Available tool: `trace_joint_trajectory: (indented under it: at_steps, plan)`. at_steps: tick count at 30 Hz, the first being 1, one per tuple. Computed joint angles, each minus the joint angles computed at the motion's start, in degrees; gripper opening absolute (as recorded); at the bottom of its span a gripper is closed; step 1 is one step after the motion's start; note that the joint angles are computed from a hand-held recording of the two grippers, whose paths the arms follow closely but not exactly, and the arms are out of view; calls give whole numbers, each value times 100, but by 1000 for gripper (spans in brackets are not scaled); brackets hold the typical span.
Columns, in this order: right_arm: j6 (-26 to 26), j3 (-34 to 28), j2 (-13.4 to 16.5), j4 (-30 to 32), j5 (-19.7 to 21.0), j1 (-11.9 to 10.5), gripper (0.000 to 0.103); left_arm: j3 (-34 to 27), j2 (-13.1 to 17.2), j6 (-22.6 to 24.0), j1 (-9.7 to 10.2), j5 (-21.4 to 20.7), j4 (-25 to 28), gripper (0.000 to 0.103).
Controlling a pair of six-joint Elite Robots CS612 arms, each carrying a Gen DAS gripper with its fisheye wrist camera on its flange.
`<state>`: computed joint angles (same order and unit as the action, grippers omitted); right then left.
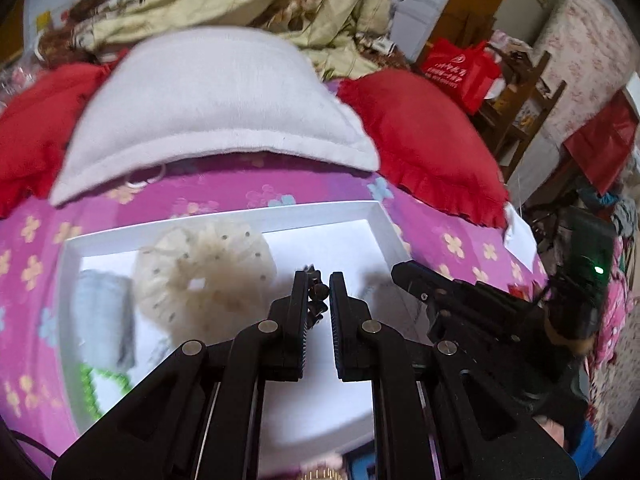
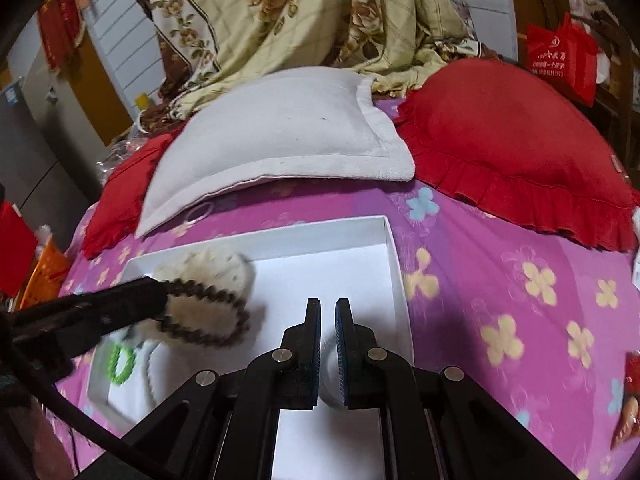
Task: Organize jewelry
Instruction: 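Drop the brown bracelet into the tray with the left tool while the right drops the bangle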
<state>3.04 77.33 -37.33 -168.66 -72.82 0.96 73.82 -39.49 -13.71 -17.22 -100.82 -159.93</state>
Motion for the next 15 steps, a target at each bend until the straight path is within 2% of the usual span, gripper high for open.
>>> trace_joint_trajectory:
  at_steps: [5, 7, 8, 10, 11, 15]
  plan:
    - [61, -236, 133, 278, 87, -33, 7, -355, 263, 64, 0, 205, 369, 10]
    - [104, -121, 63, 159, 127, -66, 8, -344, 259, 139, 32, 114, 438, 22]
    - [101, -32, 10, 71, 139, -80, 13, -300, 234, 158, 37, 114, 392, 26]
    - [5, 278, -175, -186, 124, -108, 29, -73, 99, 168, 36, 212, 128, 41]
    - [-56, 465, -281, -340, 128, -123, 36, 5, 46, 152, 44, 211, 59, 41]
    - [-344, 1288, -732, -737, 471, -204, 37, 680, -414, -7, 94, 152, -422, 41]
